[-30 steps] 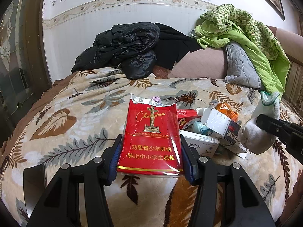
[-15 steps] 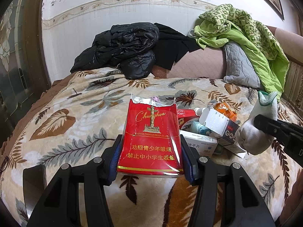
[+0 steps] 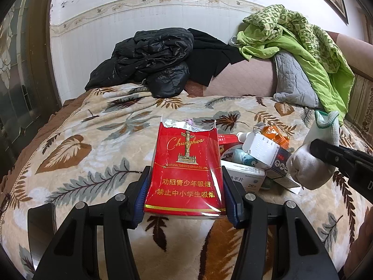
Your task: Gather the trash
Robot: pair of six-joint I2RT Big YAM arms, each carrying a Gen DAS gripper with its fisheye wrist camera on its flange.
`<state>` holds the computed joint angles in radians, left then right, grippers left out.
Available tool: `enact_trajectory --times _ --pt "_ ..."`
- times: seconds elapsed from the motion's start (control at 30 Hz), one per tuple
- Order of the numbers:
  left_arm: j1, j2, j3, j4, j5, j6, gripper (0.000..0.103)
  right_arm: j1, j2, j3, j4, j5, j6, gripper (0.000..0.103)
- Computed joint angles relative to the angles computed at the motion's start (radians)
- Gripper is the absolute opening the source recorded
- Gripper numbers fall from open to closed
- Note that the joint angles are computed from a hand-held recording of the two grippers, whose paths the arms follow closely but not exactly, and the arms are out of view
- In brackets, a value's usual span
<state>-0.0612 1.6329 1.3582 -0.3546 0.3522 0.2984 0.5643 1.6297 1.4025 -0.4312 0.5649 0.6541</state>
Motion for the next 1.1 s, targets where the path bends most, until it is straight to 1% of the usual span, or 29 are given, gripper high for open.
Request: enact_trajectory --times 0.43,0.67,0.83,1.1 --pt "0.001 0.0 0.001 -0.001 -0.001 -0.002 0.054 0.001 -0.001 0.001 0.0 0.0 -0.001 0.017" --pt "-0.009 -0.005 -0.003 -0.003 -0.014 0.003 0.054 0.003 -0.006 0.002 0.005 0.008 0.006 0.017" --pt "-0.018 -0.009 -0.012 0.001 -0.017 0.005 0.054 -0.001 -0.008 -0.001 0.012 -0.009 0.024 0.017" --pt "-0.013 -0.001 -0.003 -0.006 -0.013 0.015 0.054 0.001 0.0 0.003 0.017 -0.012 0.017 0.017"
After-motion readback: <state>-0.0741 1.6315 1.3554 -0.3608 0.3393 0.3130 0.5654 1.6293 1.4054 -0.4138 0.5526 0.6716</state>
